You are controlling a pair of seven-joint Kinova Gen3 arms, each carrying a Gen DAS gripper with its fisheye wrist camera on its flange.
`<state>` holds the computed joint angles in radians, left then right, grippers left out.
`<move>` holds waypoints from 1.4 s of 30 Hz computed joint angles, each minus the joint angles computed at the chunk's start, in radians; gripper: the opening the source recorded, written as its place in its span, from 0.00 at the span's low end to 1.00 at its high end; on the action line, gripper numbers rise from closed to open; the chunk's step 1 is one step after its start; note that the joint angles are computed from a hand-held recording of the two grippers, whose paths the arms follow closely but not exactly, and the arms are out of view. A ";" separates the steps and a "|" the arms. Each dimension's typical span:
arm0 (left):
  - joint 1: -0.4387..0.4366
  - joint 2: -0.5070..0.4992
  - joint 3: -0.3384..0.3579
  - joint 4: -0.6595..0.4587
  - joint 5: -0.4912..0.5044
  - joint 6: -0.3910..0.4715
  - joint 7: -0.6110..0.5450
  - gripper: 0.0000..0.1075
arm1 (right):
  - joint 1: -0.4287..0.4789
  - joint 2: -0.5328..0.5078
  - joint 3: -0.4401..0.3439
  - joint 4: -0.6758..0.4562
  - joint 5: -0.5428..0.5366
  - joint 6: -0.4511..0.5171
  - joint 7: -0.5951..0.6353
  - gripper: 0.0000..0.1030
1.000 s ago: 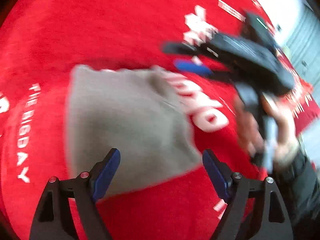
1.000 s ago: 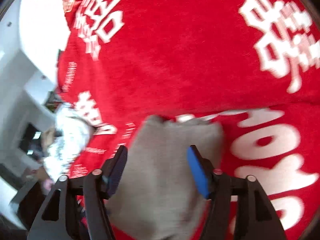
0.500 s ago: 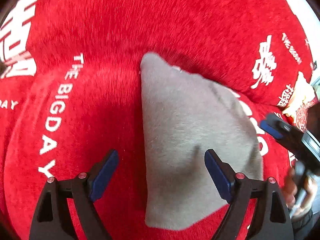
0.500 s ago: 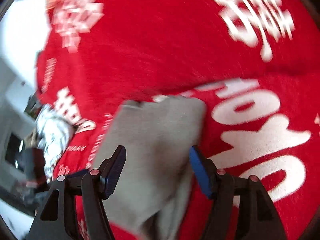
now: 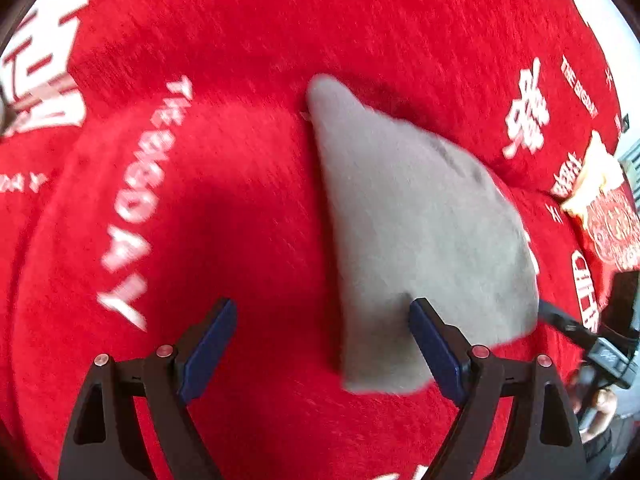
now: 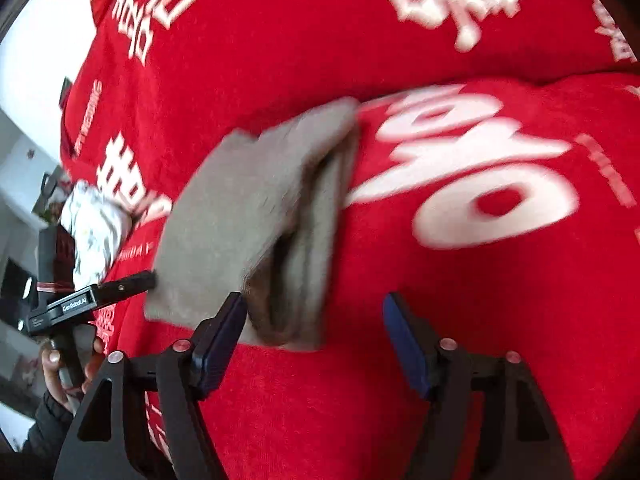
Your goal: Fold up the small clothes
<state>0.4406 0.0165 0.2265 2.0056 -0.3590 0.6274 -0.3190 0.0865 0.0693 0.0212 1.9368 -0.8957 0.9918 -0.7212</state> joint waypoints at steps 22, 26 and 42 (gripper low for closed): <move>-0.327 0.317 0.163 -0.219 0.428 -0.151 -0.519 0.75 | -0.080 0.336 -0.190 -0.285 0.016 -0.070 -0.306 0.47; -0.142 0.292 0.018 -0.245 0.291 -0.119 -0.407 0.66 | -0.097 0.284 -0.199 -0.253 0.051 -0.124 -0.291 0.41; 0.329 0.207 -0.369 -0.270 0.172 0.045 -0.287 0.58 | -0.250 0.104 -0.178 -0.203 0.281 -0.209 -0.472 0.39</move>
